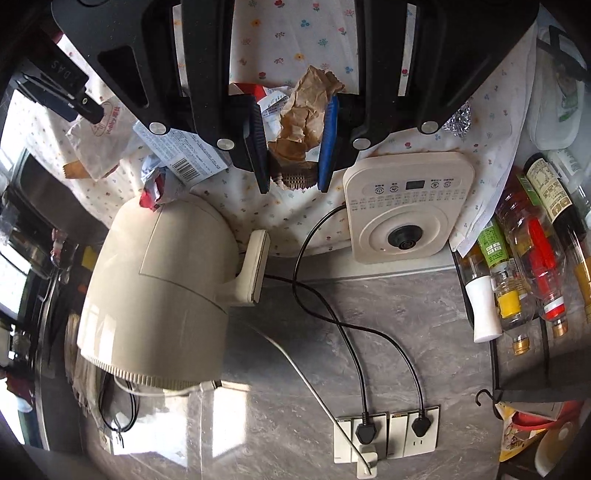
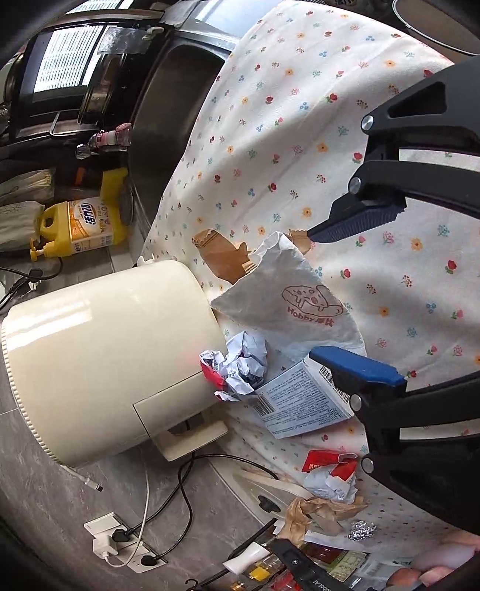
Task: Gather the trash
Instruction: 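Grasp the crumpled brown paper with the left gripper while the right grasps a white tissue, then carry the brown paper and white tissue over the white bucket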
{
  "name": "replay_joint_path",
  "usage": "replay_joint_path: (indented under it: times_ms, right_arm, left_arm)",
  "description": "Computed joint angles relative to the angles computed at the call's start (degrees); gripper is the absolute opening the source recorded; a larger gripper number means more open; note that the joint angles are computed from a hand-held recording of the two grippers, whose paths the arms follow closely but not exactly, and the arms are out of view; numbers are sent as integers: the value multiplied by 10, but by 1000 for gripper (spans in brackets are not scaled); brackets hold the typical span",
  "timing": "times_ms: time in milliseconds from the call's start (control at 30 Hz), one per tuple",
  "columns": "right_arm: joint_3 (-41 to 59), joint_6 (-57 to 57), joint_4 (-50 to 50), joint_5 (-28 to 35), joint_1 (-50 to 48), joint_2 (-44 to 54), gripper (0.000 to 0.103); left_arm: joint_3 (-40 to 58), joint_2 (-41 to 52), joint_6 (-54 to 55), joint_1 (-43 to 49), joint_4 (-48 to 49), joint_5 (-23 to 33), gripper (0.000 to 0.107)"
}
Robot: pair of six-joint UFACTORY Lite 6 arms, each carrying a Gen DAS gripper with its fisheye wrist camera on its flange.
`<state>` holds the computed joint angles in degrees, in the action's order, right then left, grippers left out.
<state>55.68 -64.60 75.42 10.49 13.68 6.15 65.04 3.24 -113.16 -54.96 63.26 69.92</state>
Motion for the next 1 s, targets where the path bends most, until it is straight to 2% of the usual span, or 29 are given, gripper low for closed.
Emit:
replay_joint_path:
  times_ms: [67, 133, 267, 567, 767, 1000]
  right_arm:
    - [13, 31, -33, -1, 4, 14, 13]
    - [16, 42, -45, 14, 0, 9, 3]
    - [-26, -19, -5, 37, -5, -62, 2]
    - [-83, 33, -87, 111, -43, -197, 1]
    - [-102, 49, -133, 188, -113, -277, 1]
    - [-98, 30, -136, 319, -239, -348, 1]
  left_arm:
    - [10, 8, 12, 7, -10, -3, 26]
    - [20, 14, 24, 8, -17, 1, 26]
    - [51, 30, 47, -3, -25, 16, 26]
    - [113, 53, 60, -57, -35, 69, 26]
    - [182, 83, 57, -116, -28, 127, 26]
    - [287, 122, 61, -187, -21, 197, 26]
